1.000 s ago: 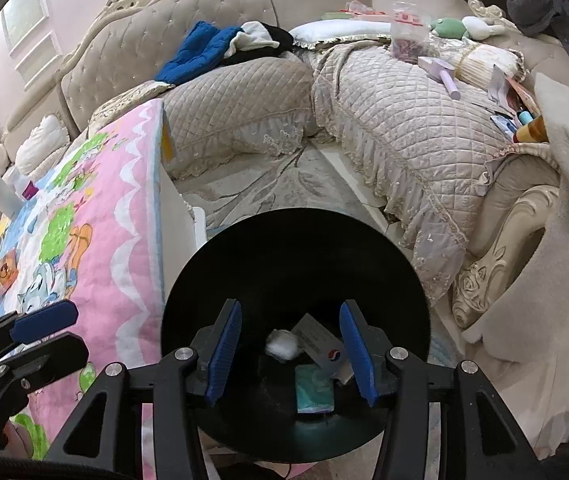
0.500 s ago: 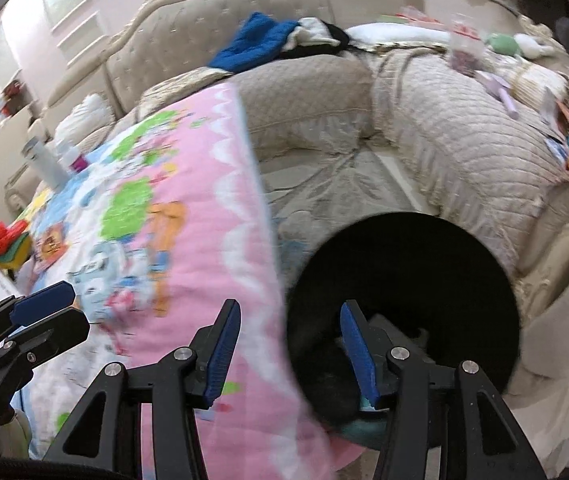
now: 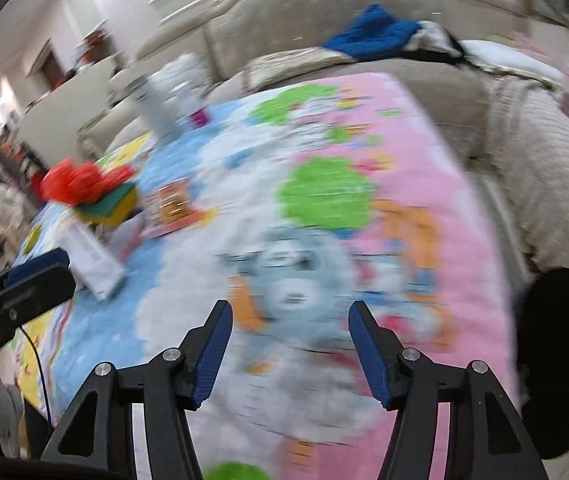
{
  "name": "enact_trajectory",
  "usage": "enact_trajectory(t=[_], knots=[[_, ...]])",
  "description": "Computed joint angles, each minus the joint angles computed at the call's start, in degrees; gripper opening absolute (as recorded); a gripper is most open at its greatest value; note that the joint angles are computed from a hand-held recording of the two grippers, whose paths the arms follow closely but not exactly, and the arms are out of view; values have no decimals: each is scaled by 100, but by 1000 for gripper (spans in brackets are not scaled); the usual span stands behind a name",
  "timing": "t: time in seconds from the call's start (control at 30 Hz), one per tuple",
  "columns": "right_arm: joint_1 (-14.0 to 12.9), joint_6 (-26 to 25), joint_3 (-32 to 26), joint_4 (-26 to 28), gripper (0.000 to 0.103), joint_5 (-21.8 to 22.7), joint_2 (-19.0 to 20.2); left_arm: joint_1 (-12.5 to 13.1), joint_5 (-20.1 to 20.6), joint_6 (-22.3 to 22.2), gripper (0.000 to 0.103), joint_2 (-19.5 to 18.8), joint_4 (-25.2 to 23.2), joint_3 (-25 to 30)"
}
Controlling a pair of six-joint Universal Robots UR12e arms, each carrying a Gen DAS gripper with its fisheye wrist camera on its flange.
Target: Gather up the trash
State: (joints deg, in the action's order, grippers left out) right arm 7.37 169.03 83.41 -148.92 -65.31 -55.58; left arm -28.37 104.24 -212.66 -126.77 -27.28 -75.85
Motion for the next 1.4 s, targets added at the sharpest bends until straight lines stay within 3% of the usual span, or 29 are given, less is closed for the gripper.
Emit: enact_trajectory(t=[0.2,0.37,0.53,0.7,0.73,0.77,0.97,1.17,1.3,1.4], knots=[[354,-565,-288,518,58,662,221,274,127,-541,58,543,121,-994],[664,-1005,-614,734,62,954,444,476,111,-939,58,879,223,-1617],[884,-1307,-1054,894,65,978,710,681,28,-1223,58,1077,376,-2041],[1035,-1700,-1479,1155,65,893,960,846,-55,-1381,58,1058,481,-2073],[1050,-1795,-1498,1205,61,894,971,885,-71,-1419,58,1034,521,-2061],[1057,-1867,-1500,1209,54,895,975,920,-80,-1456,58,1005,555,-2039],[969,-1970,-1074,1033,50,1001,679,1098,-66,-1414,58,759,596,-1767],[783,-1984,-580,895,50,506,323,1223,-548,-1263,58,577,277,-1586],[651,-1871,-355,764,50,298,196,1071,-451,-1098,58,786,810,-1926],[569,-1717,-284,738,50,232,178,1040,-684,-1203,58,1025,1023,-2219]])
